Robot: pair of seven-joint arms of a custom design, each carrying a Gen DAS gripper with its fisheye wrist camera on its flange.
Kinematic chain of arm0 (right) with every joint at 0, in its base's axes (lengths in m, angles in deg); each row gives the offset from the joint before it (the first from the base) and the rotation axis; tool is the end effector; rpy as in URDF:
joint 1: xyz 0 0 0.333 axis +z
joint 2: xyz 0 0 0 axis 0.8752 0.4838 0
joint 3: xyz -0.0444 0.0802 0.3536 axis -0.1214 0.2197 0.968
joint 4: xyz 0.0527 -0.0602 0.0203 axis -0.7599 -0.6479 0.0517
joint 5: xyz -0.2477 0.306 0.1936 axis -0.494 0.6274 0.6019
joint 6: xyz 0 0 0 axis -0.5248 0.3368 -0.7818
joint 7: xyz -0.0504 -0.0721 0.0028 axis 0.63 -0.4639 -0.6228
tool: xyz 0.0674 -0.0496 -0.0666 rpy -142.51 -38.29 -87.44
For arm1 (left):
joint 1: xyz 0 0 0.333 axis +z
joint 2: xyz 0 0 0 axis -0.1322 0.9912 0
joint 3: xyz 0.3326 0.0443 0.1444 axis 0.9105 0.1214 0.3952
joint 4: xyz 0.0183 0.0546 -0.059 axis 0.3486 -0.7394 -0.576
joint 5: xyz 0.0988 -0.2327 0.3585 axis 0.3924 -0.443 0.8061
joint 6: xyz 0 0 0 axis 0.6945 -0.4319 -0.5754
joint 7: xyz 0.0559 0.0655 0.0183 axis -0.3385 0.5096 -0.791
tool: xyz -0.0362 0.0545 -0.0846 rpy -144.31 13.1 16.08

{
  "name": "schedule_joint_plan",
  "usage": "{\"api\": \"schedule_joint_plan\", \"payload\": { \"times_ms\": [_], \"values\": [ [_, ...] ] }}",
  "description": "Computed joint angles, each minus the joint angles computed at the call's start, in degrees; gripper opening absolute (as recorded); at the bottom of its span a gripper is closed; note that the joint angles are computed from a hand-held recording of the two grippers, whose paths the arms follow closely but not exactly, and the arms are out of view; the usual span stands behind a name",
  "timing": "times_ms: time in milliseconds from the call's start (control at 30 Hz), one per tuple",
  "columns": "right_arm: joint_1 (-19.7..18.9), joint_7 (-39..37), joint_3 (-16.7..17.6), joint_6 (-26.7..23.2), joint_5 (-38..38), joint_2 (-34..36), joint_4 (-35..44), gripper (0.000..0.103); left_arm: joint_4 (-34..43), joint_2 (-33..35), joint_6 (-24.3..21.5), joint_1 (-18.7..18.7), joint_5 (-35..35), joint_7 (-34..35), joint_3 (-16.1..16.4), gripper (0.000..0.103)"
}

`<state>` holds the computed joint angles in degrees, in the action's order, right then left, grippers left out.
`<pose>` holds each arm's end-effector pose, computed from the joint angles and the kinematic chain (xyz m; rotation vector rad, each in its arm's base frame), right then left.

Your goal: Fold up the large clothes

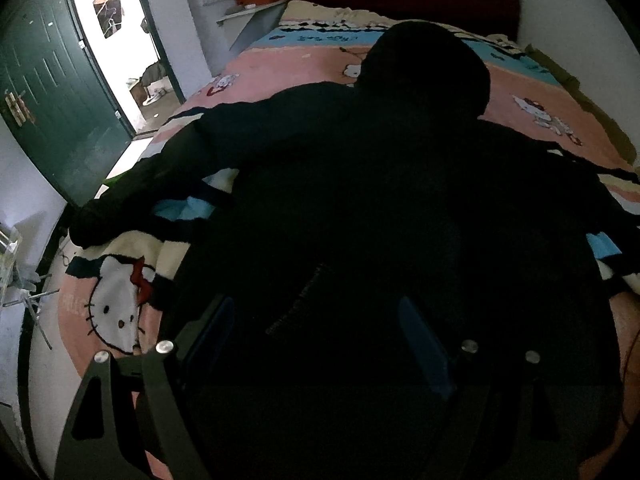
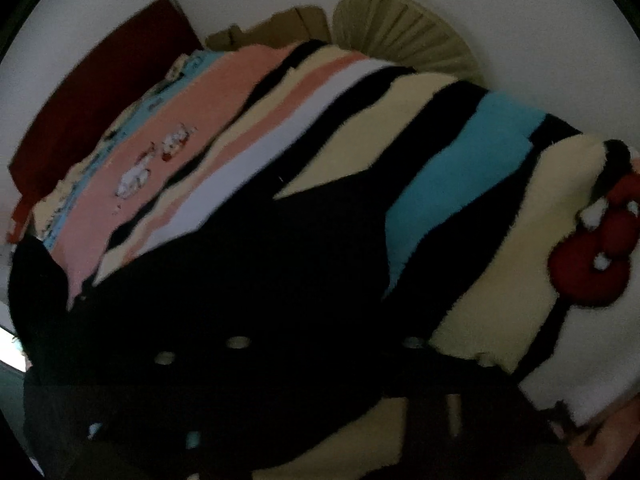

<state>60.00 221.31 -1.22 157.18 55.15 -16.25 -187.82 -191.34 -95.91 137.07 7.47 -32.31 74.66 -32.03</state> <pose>0.4225 0.0807 0.4955 -0.8359 2.5119 -0.6073 0.4222 0.1772 0.5705 -1.8595 1.8886 -0.4408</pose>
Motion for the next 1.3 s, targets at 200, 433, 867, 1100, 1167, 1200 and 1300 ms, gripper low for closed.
{"api": "schedule_joint_plan", "payload": {
  "times_ms": [200, 433, 867, 1100, 1167, 1200, 1300],
  "values": [
    [-0.4, 1.1, 2.1, 1.3, -3.1, -0.9, 2.1, 0.017, -0.6, -2.2, 1.1, -0.4, -1.5, 1.4, 1.1, 0.084],
    [1.0, -0.2, 4.6, 2.4, -5.8, -1.2, 8.6, 0.016, -0.8, -4.1, 2.9, -0.5, -3.2, 4.0, 3.4, 0.084],
    [10.0, -5.5, 10.7, -3.9, -12.9, 16.1, 37.4, 0.015, 1.8, -4.0, -0.7, -1.1, -12.0, 15.8, 10.5, 0.084],
    [18.1, -9.2, 12.4, -10.9, -18.5, 31.6, 56.3, 0.014, 5.0, 0.2, -2.4, 0.8, -17.5, 21.1, 13.4, 0.084],
    [21.1, -10.9, 12.5, -12.6, -19.7, 36.9, 62.2, 0.014, 6.2, 2.2, -3.2, 1.9, -19.2, 22.1, 14.0, 0.084],
    [22.6, -11.9, 12.4, -13.4, -20.1, 39.4, 65.1, 0.014, 6.7, 3.2, -3.4, 2.5, -20.0, 22.6, 14.1, 0.084],
    [26.6, -14.2, 11.5, -14.6, -20.5, 45.3, 71.2, 0.014, 8.3, 5.8, -4.0, 4.3, -22.5, 24.4, 14.3, 0.084]
  ]
}}
